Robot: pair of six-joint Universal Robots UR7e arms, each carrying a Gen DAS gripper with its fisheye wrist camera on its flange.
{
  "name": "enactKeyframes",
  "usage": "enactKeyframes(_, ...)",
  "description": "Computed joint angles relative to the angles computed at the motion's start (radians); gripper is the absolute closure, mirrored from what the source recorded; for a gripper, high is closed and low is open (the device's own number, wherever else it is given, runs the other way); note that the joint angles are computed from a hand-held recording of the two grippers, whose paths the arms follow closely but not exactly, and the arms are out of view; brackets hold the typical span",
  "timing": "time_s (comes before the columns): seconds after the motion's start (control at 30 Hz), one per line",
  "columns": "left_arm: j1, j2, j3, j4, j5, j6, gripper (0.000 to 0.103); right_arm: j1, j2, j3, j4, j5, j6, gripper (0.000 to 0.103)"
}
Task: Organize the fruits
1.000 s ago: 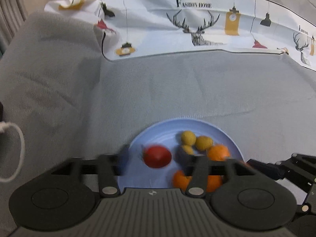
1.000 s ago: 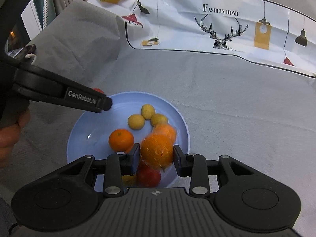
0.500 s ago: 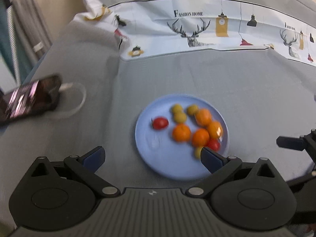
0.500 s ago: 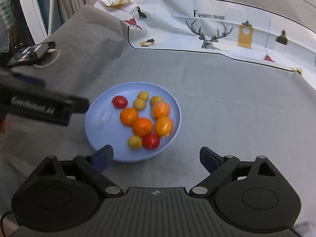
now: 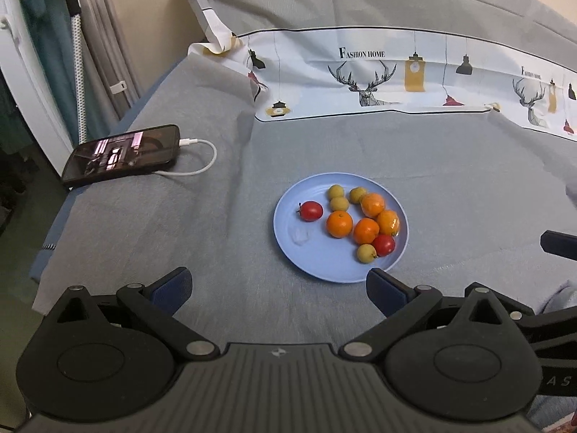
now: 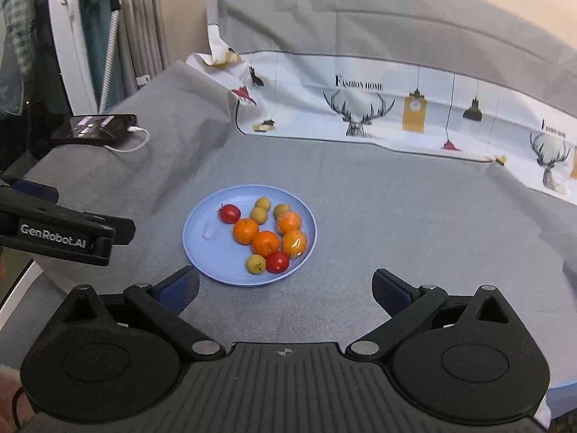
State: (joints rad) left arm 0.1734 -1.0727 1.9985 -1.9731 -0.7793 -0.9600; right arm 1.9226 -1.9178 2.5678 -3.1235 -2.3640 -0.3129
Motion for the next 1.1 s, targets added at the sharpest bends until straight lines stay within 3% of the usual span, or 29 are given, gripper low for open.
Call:
enactKeyframes(0.53,-0.069,-0.038,0.008,0.128,-0.038,-0.122,0.000,0.125,-0.023,0.040,-0.028,-0.108,0.024,0.001)
enactKeyframes(1.1,-0.087,-0.031,-0.003,0.160,-0.041,-0.135,0.000,0.151,-0.038,0.053,-0.042,-0.126,0.027,0.001)
